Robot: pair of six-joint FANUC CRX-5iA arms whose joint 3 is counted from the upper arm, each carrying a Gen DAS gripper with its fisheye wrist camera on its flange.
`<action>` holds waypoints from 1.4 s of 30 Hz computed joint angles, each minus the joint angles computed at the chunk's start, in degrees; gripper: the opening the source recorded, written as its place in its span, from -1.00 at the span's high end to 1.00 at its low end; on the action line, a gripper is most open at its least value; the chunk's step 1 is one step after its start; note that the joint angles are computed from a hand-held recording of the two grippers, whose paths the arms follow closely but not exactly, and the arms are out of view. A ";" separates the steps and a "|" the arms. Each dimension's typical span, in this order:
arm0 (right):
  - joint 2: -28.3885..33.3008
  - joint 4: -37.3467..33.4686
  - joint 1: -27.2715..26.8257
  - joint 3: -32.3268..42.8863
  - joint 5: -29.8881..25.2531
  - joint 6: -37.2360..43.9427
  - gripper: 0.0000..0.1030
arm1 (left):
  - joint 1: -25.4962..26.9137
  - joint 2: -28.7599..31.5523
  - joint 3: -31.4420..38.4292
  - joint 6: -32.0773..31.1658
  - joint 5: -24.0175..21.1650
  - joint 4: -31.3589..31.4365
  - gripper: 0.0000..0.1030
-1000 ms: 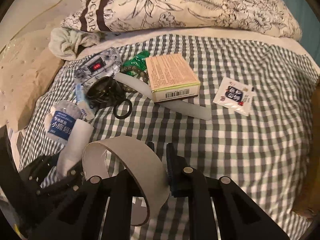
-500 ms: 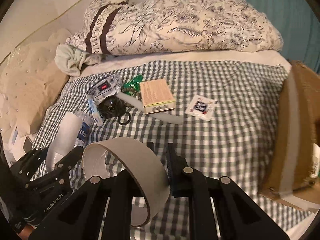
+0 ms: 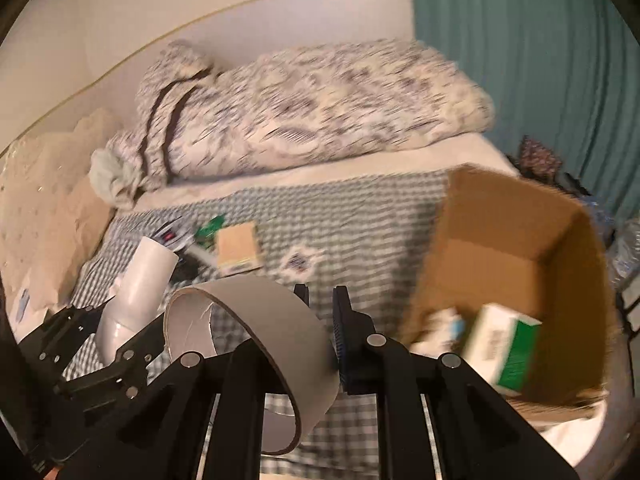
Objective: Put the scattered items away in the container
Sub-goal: 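Carry the cup and tape roll into the cardboard box and release both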
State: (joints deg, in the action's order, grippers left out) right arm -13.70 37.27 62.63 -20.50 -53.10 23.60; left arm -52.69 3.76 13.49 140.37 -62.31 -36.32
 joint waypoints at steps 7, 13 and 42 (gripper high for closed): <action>-4.98 0.89 -6.79 -1.14 -5.93 1.91 0.76 | -1.04 10.07 11.83 -8.06 3.69 5.65 0.03; -5.78 -2.91 -14.90 -2.27 -5.25 5.75 0.76 | -0.17 18.56 19.24 -14.93 4.33 13.05 0.03; -5.10 -4.08 -16.79 -3.96 -0.96 1.03 -0.68 | 0.66 16.41 14.55 -12.56 5.09 10.80 -0.90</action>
